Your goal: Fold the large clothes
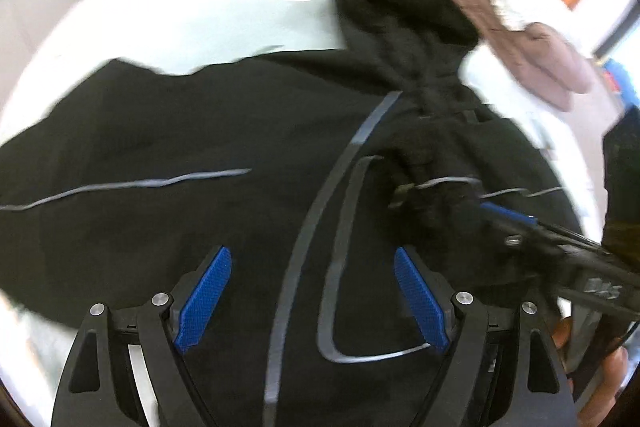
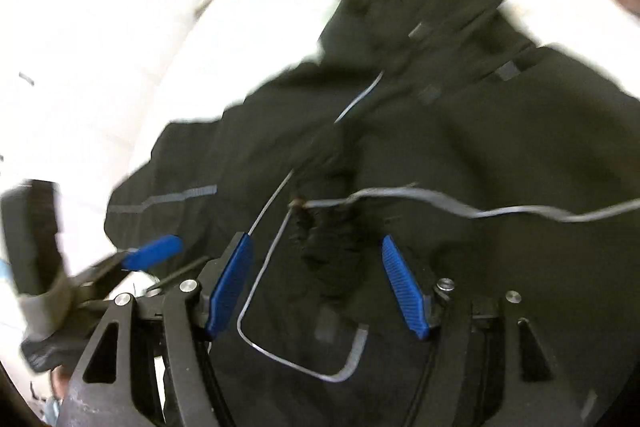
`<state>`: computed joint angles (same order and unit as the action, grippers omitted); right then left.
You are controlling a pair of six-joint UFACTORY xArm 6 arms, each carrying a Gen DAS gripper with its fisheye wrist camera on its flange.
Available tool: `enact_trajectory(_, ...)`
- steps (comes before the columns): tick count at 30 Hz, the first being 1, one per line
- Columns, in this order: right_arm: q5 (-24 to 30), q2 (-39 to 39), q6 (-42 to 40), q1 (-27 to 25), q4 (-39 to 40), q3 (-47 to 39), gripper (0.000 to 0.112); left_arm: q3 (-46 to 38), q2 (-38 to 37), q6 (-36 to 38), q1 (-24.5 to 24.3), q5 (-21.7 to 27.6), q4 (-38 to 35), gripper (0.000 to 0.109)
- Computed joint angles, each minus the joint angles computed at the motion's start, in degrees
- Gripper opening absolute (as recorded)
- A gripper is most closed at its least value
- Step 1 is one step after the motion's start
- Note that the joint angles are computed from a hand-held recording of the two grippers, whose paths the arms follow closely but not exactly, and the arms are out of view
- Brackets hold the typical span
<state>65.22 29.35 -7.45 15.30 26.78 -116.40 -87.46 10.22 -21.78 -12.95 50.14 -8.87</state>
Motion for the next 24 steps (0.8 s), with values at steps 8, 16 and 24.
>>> enact_trajectory(8, 0.5, -5.0, 5.9, -6.0, -9.3, 6.1, 0.071, -14.2, 14.2, 6.9, -2.1, 0.7, -10.3, 0.081)
enact_trajectory(16, -2.8, -8.5, 4.9, -5.6, -17.0, 9.4, 0.071, -13.8, 12.7, 7.7, -1.1, -4.4, -11.2, 0.017)
enact_trajectory(24, -1.8, -2.8, 8.2, -4.2, -26.2, 5.8, 0.071, -4.2, 5.2, 13.2, 7.1, 0.0, -19.2, 0.017)
